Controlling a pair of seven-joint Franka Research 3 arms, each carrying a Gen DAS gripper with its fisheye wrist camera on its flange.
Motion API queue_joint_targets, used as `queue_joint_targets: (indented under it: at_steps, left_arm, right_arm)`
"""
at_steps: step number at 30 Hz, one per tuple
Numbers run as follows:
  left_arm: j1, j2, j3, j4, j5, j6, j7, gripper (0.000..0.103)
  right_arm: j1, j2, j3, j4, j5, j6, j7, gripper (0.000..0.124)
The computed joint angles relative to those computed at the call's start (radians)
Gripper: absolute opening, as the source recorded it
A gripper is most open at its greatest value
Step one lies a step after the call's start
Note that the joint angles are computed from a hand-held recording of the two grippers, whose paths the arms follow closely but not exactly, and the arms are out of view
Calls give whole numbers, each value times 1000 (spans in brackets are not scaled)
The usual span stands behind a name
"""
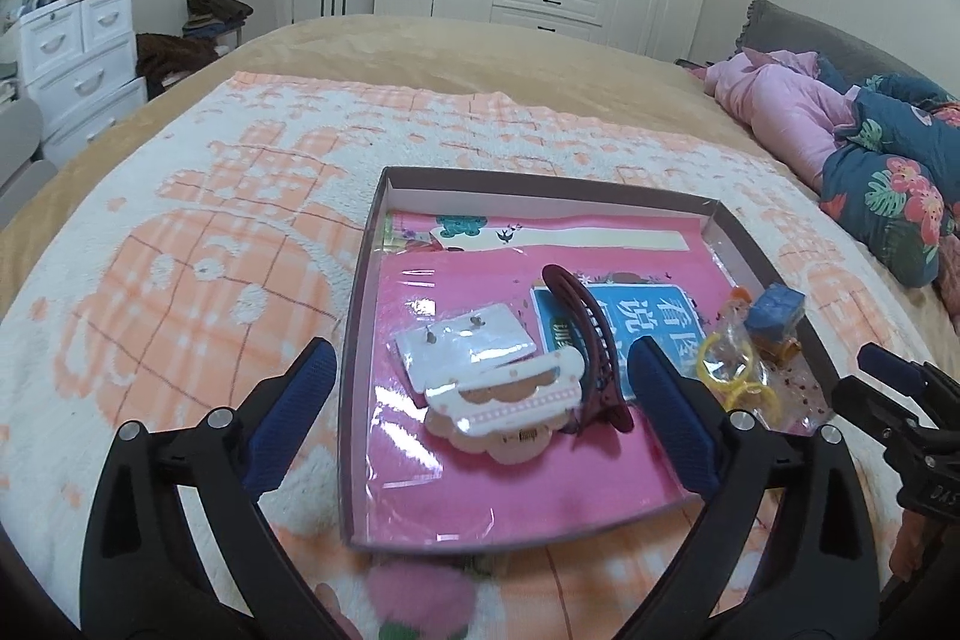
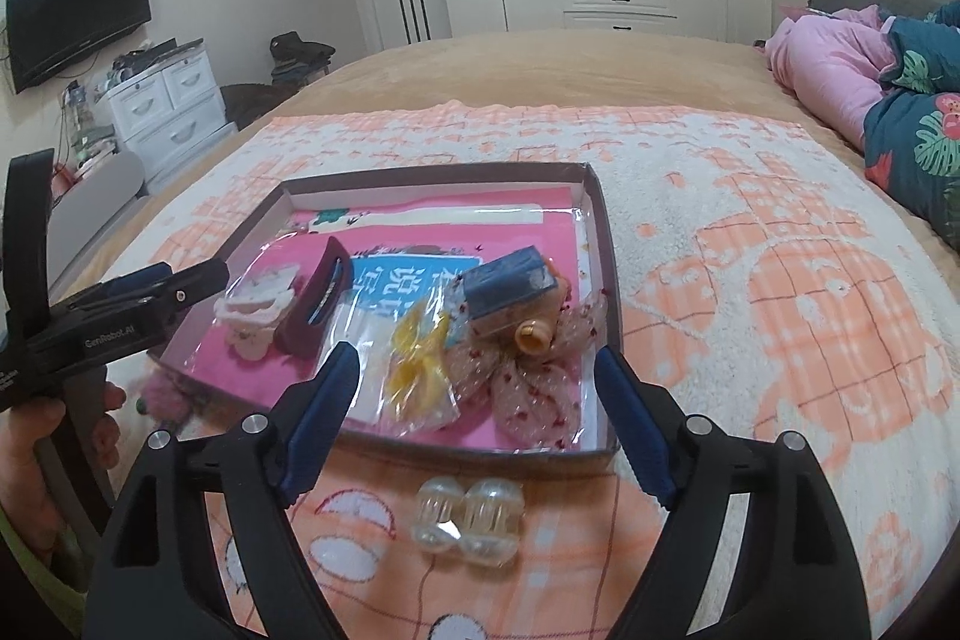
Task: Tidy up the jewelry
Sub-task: 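Lower the earring card onto the tray and open the left gripper while the right withdraws, then grasp the pink pompom tie with the left while the right grasps the clear pearl container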
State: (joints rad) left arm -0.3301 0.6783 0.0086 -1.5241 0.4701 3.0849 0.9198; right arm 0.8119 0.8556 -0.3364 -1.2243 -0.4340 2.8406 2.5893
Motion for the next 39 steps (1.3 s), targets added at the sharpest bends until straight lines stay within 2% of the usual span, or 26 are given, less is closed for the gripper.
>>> queue_joint_targets:
  at_steps: [10, 19, 26, 32, 36, 38, 39]
  left_arm:
    - [-140, -77, 176, -118, 87, 74, -122, 91]
    - [-199, -135, 254, -223, 130, 110, -181, 91]
    - [-144, -181, 193, -298, 142, 90, -163, 91]
    - [-90, -207, 140, -346, 158, 30, -155, 91]
    - [-49, -206, 104, -350, 171, 18, -157, 91]
    - [-18, -200, 72, -346, 162, 14, -144, 91]
    - [8, -196, 43, -344, 148, 11, -126, 91]
  right_arm:
    - [50, -64, -32, -133, -21, 41, 59, 79]
    - [68, -104, -30, -220, -20, 52, 100, 79]
    - [55, -89, -5, -198, -19, 17, 78, 79]
    - [7, -51, 56, -145, 20, -27, 26, 79]
    - [-5, -17, 77, -95, 36, -61, -12, 68]
    - [-11, -6, 87, -79, 42, -66, -31, 59]
    - [-13, -2, 92, -74, 45, -65, -42, 51]
